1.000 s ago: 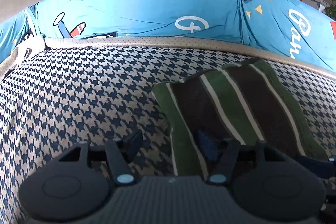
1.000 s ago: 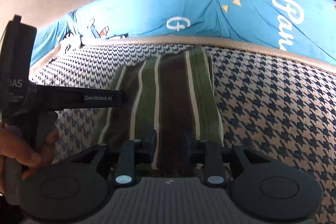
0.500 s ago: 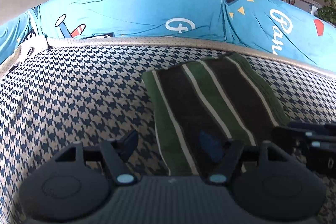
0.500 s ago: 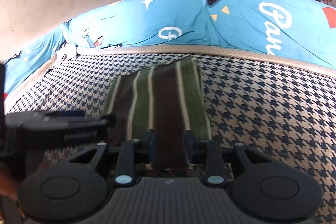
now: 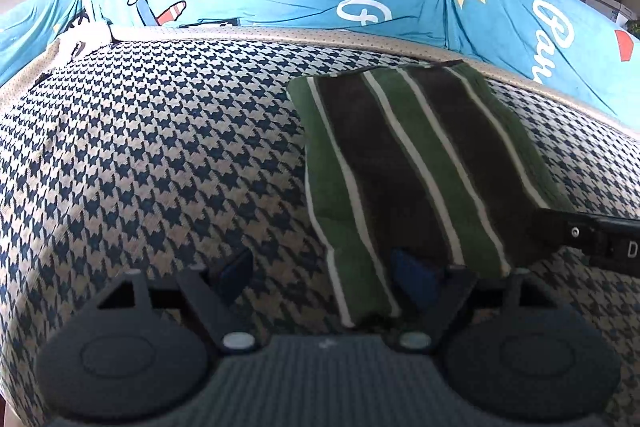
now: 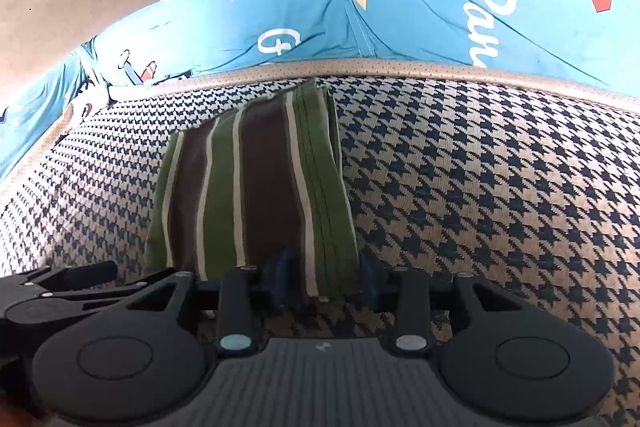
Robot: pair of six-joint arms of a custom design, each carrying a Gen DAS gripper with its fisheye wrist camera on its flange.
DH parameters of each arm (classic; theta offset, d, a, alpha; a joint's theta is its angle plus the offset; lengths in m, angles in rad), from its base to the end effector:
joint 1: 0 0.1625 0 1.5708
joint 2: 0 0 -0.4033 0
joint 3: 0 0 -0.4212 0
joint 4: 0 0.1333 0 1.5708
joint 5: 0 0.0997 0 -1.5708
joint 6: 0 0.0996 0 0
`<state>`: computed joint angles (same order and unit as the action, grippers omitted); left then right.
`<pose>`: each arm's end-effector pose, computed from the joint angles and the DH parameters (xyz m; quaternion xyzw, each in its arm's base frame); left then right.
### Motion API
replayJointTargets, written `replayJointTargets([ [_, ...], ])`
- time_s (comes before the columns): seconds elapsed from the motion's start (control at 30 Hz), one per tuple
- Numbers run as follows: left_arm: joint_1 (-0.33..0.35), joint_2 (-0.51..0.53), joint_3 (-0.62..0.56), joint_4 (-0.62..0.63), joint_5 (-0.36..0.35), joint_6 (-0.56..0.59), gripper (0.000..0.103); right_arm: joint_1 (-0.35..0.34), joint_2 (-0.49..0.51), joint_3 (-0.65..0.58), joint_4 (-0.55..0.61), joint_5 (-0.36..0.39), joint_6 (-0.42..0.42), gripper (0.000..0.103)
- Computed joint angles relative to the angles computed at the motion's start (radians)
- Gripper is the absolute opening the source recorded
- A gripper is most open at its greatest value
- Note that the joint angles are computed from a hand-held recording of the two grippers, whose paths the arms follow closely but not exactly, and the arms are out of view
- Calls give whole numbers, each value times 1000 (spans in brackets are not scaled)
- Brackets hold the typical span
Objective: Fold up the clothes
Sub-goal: 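Open both grippers and pull them back from the folded shirt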
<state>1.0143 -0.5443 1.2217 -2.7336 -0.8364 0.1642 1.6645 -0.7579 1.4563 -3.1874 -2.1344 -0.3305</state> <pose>-0.2505 -0.7815 0.0885 0.2387 0.8782 -0.2879 0.2981 0.1493 -0.7322 0.1970 0.0608 -0.8677 0.3932 0.2978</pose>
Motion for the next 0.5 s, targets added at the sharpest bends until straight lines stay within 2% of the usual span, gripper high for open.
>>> replayJointTargets([
  [0.07, -9, -17, 30, -26, -4, -5, 92, 6, -26, 23, 22, 7, 23, 42],
  [0.13, -17, -34, 59, -50, -13, -11, 96, 16, -44, 41, 38, -8, 39, 54],
  [0.2, -26, -47, 85, -71, -8, -16, 101, 24, -57, 61, 26, -23, 24, 57],
  [0.27, -36, -57, 105, -68, 1, -31, 101, 31, -69, 81, 13, -37, 9, 60],
  [0.37, -42, -74, 131, -48, 9, -67, 103, 37, -85, 102, 5, -48, 1, 72],
  [0.5, -45, -94, 154, -21, 26, -109, 103, 40, -96, 119, -4, -56, -6, 75],
])
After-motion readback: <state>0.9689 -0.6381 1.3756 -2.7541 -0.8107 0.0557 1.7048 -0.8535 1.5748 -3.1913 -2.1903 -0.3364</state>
